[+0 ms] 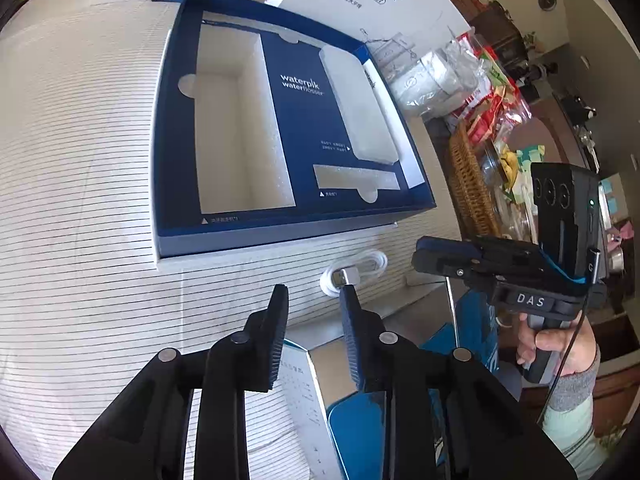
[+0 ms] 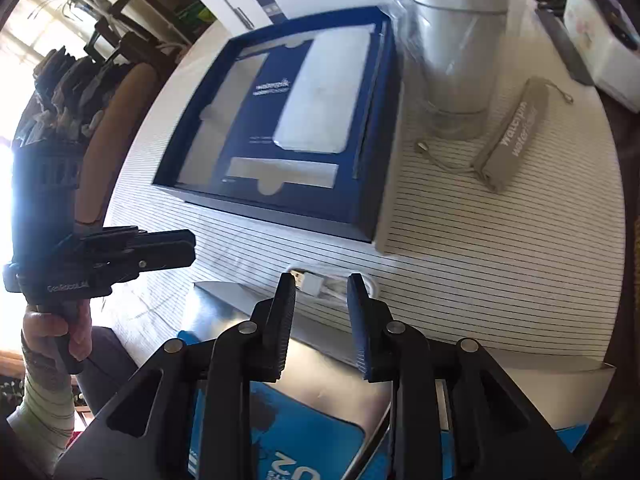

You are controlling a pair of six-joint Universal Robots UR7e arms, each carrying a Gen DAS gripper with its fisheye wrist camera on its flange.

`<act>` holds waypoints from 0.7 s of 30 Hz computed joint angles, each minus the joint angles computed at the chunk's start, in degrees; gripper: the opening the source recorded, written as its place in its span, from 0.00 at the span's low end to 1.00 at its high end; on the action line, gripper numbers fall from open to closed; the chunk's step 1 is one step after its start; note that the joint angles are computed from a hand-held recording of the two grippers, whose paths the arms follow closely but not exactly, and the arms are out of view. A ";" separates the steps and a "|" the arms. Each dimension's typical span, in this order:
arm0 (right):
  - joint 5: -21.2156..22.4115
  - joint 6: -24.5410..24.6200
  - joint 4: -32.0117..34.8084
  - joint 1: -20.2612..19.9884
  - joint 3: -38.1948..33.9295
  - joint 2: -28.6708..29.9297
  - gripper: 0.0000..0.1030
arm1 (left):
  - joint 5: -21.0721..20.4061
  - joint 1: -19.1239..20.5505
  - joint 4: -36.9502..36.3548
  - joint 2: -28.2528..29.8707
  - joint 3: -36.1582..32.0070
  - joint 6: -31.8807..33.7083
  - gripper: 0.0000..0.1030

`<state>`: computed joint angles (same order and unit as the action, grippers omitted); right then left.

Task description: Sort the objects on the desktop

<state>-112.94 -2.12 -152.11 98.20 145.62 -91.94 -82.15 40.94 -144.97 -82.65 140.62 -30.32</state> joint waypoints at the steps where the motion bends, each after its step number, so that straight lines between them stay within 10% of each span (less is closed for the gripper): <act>1: -0.03 -0.22 0.59 -1.19 -0.33 0.63 0.26 | -0.35 0.32 -0.19 1.13 -0.27 0.21 0.26; 21: -5.17 -2.15 3.36 -2.78 -4.21 9.96 0.22 | -0.35 -1.04 12.11 15.89 -10.35 4.70 0.26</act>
<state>-118.12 -4.27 -148.75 95.41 141.41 -81.98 -82.50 39.90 -132.86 -66.76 130.27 -25.62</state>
